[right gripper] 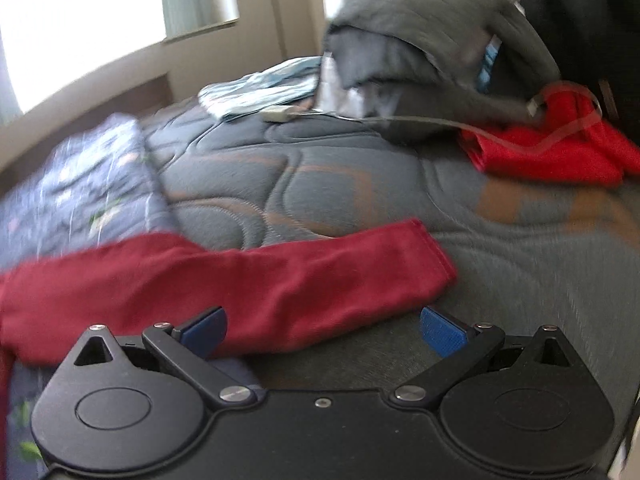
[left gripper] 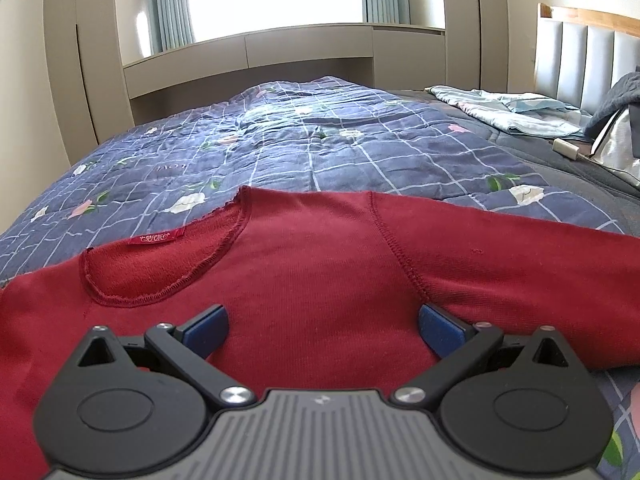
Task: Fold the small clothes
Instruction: 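Move the right tool to the red sleeve cuff and grasp it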
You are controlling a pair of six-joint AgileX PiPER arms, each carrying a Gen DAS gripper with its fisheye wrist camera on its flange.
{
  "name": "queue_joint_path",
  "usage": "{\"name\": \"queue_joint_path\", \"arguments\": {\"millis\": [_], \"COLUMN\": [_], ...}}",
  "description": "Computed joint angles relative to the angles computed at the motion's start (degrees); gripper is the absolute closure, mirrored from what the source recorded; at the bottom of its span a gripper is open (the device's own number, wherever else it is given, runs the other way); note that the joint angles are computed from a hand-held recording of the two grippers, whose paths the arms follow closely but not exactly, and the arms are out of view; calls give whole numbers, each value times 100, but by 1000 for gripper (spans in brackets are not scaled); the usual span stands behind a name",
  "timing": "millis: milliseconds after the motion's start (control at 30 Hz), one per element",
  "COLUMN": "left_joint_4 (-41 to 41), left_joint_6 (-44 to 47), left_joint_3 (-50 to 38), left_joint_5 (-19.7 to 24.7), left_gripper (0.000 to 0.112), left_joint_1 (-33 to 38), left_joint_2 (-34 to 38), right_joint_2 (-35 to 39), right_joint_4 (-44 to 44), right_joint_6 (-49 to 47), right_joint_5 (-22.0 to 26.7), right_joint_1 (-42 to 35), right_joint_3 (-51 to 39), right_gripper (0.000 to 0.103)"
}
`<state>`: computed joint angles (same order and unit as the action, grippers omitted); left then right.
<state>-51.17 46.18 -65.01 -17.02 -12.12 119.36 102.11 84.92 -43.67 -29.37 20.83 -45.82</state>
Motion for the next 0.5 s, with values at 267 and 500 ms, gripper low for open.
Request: {"name": "queue_joint_path", "arguments": {"millis": [267,500], "left_joint_4": [39,126], "left_joint_6": [-62,-159], "left_joint_3": [-8,1], "left_joint_5": [6,5], "left_gripper": [9,9], "left_joint_1": [1,10], "left_joint_2": [7,10], "right_joint_2": [152,348], "right_joint_4": [-47,-449], "right_joint_6": [962,2195], "right_joint_5": [288,-159], "right_joint_1": [-418,-319], "right_joint_3": [-70,-73], "right_gripper": [0,3]}}
